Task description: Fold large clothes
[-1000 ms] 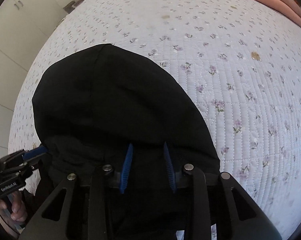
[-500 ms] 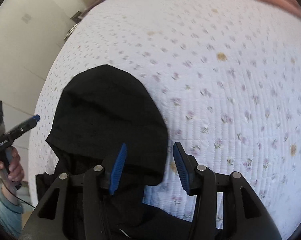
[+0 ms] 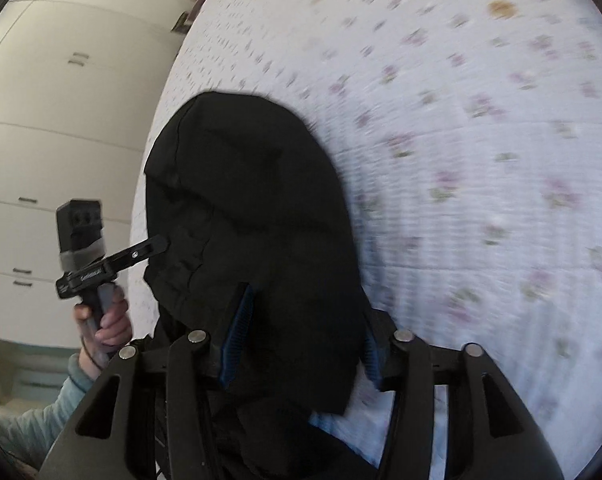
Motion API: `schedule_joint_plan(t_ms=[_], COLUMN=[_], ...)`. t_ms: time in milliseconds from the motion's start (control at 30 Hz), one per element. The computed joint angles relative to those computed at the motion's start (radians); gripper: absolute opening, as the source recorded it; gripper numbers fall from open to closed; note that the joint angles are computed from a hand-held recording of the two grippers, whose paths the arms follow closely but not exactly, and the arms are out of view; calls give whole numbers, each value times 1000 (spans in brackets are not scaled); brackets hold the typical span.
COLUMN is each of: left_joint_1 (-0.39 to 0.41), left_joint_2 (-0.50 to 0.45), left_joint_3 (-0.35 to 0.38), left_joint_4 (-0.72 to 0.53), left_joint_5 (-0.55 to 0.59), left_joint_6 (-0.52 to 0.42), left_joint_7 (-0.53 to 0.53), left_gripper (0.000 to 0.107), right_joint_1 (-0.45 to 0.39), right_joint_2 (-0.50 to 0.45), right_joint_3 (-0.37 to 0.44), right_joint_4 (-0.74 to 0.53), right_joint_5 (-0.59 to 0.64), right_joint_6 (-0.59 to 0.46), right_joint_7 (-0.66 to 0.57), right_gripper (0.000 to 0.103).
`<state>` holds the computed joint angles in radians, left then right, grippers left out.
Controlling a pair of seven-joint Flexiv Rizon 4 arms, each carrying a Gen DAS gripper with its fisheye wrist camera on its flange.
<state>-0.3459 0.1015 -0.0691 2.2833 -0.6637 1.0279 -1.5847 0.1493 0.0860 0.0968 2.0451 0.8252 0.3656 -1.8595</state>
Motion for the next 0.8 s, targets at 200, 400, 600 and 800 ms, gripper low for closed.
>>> schedule_joint_plan(t_ms=[200,400,600,800], left_joint_1=[-6,5,16,6], left_joint_2=[-22,46,243,468], left_joint_3=[-16,-40,-88,-177], left_joint_4=[1,6,-40,-99], left_joint_5=[12,276,505,659], left_joint_6=[74,154,65,-150], left_joint_7=[-24,-263,-402,-510], left_gripper=[49,17,15,14], right_joint_1=[25,62,117,161], right_joint_2=[-35,63,331,676], right_joint_3=[27,60,76,126], right_joint_4=[-14,21,75,127], right_joint_5=[42,-15,-101,-216], right_joint_6=[39,116,117,17], right_joint_7=[-27,-7,43,171], right_gripper=[46,24,19,18])
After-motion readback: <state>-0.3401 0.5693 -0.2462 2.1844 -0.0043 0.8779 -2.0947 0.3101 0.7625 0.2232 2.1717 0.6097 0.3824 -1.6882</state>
